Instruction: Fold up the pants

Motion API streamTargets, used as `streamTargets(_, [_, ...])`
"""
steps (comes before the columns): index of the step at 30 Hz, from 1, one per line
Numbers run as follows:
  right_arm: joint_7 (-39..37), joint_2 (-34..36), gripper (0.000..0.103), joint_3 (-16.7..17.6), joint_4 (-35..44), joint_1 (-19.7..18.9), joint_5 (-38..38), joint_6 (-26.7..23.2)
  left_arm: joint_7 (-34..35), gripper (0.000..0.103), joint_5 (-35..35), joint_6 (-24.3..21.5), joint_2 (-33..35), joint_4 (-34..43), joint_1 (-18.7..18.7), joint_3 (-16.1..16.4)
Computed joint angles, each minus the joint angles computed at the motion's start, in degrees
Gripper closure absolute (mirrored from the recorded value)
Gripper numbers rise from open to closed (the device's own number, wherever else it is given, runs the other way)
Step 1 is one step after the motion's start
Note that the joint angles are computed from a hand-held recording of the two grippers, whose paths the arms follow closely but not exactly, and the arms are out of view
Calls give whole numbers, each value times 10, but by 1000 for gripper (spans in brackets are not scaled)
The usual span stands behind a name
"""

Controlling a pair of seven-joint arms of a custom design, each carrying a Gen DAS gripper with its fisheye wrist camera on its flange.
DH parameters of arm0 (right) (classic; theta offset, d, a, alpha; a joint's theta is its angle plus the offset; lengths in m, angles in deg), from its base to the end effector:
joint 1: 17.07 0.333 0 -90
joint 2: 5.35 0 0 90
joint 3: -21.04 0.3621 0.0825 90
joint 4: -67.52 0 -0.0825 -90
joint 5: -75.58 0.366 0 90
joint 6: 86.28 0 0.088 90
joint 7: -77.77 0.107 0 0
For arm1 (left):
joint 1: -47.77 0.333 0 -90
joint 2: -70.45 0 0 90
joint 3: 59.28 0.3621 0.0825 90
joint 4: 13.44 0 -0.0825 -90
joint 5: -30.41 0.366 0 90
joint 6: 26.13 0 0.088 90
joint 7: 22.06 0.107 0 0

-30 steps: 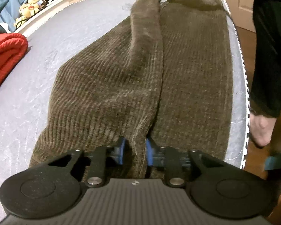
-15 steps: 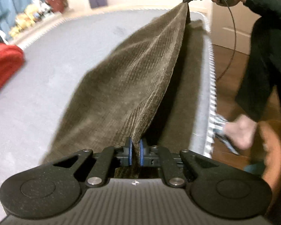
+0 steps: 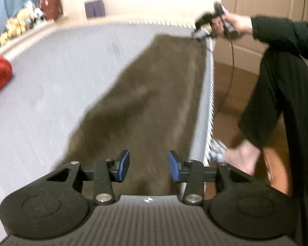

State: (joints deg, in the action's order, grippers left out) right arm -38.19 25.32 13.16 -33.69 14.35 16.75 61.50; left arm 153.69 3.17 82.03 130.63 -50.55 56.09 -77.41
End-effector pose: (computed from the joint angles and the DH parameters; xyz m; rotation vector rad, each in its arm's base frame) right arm 0.6223 0.3020 0.3362 -0.1829 2.4398 -0.4528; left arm 0.8344 -0.0241 0.4213 -0.2684 2.7652 -1.0887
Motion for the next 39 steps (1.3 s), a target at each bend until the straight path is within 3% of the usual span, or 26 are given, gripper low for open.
streamTargets(4, [139, 3, 64, -41, -31, -4, -100, 106, 26, 54, -48, 158, -44, -104, -8, -19])
streamTargets(7, [171, 9, 64, -39, -29, -10, -119, 119, 2, 54, -74, 234, -51, -146, -17, -22])
streamTargets(10, [172, -12, 64, -30, -44, -10, -99, 92, 60, 52, -75, 304, -82, -224, -17, -31])
streamTargets(12, [141, -35, 62, -10, -57, -10, -60, 39, 74, 50, -76, 312, -83, -231, -17, -35])
streamTargets(14, [89, -47, 54, 10, -60, -19, -28, 4, 60, 50, -75, 305, -77, -218, -18, -32])
streamTargets(21, [150, -4, 51, -19, -49, -35, -94, 113, 46, 47, -77, 320, -58, -200, -26, -37])
streamTargets(26, [250, 7, 51, -56, -38, -17, -178, 125, 49, 44, -74, 325, -55, -199, -26, -40])
streamTargets(32, [381, 6, 77, -56, -43, -21, -316, 99, 52, 44, -66, 321, -61, -218, -29, -36])
streamTargets(34, [375, -8, 88, -45, -55, -21, -321, 71, 57, 44, -61, 320, -61, -221, -31, -35])
streamTargets(36, [326, -28, 89, -31, -61, -13, -308, 18, 62, 44, -59, 317, -62, -224, -31, -36])
streamTargets(39, [147, -54, 90, 7, -45, 6, -210, -111, 63, 44, -57, 310, -61, -222, -32, -35])
